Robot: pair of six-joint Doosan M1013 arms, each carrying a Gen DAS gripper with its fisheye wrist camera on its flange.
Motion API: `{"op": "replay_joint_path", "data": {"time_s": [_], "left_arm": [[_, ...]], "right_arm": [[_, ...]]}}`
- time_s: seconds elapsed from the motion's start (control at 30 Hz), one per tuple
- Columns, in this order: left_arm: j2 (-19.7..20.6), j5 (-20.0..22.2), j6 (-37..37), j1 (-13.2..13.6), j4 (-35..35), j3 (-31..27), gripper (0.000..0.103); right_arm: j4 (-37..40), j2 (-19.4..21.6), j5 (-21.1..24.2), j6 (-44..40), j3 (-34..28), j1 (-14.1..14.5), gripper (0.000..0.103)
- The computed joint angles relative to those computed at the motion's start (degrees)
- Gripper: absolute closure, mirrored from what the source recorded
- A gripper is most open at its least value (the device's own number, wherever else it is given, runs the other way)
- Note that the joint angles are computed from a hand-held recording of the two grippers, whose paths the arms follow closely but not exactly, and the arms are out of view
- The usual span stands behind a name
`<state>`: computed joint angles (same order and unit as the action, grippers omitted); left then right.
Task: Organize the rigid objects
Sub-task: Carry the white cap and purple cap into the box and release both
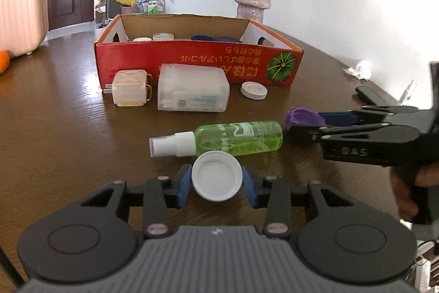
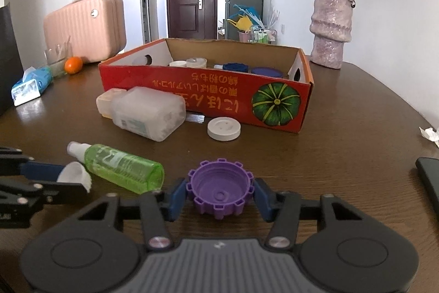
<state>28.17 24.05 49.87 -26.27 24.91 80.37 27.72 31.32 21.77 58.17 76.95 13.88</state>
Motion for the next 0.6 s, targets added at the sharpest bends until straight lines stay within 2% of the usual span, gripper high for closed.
{"op": "replay_joint_path", "data": {"time_s": [0.2,0.4,0.6], "left_arm": [[-1.03,-0.81,-4.06,-0.75,4.79,1.22,0.063],[-3.23,-1.33,-12.93,-1.54,12.9,3.76,0.063],[-4.91,-2.19,-19.63,-2.02,20.23,5.05,0.063]], "right_arm": [[2.48,-2.81,-2.24,-1.37,3.84,-0.27,0.051],[7.2,-6.37,-4.62,-7.58,8.66,-0.11,0.051],[15.26,-8.66,-7.1,-14.71,11.28,-0.29,0.051]]}}
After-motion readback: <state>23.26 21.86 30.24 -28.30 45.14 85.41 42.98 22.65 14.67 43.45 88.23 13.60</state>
